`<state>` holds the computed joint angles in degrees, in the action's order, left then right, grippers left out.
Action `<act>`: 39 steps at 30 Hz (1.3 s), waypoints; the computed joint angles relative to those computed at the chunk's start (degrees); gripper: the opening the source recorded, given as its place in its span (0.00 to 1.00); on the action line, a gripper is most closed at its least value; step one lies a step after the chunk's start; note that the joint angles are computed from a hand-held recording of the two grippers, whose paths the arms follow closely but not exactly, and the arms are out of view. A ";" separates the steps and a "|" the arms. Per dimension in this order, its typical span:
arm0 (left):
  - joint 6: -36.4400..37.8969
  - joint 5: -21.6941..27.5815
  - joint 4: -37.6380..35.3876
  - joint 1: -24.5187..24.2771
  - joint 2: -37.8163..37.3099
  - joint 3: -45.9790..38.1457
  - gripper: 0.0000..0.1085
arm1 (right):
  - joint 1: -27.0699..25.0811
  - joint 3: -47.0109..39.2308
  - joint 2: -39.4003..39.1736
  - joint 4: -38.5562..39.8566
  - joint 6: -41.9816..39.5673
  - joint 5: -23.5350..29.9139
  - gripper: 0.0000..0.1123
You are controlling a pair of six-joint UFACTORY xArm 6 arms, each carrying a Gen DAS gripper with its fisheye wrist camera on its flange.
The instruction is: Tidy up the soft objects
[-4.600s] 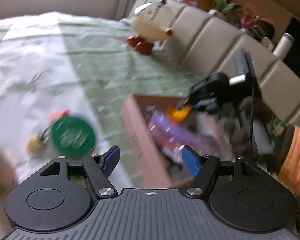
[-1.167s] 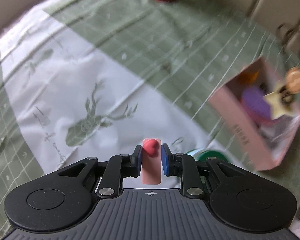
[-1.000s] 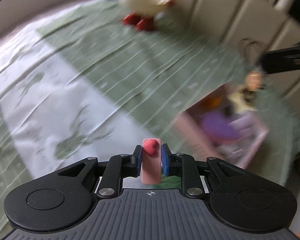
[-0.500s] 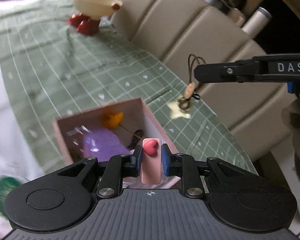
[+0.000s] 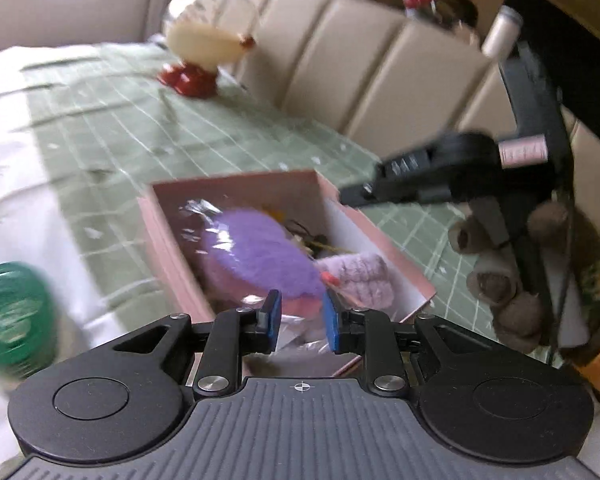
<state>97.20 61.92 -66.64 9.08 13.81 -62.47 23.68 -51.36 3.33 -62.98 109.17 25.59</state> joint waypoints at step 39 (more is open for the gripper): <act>26.42 -10.51 -10.87 13.35 5.47 6.19 0.24 | 34.49 -27.10 29.68 1.30 21.85 36.12 0.91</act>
<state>123.62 51.41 -77.52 22.43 19.28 -56.28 58.17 -78.46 33.00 -61.68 131.02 61.71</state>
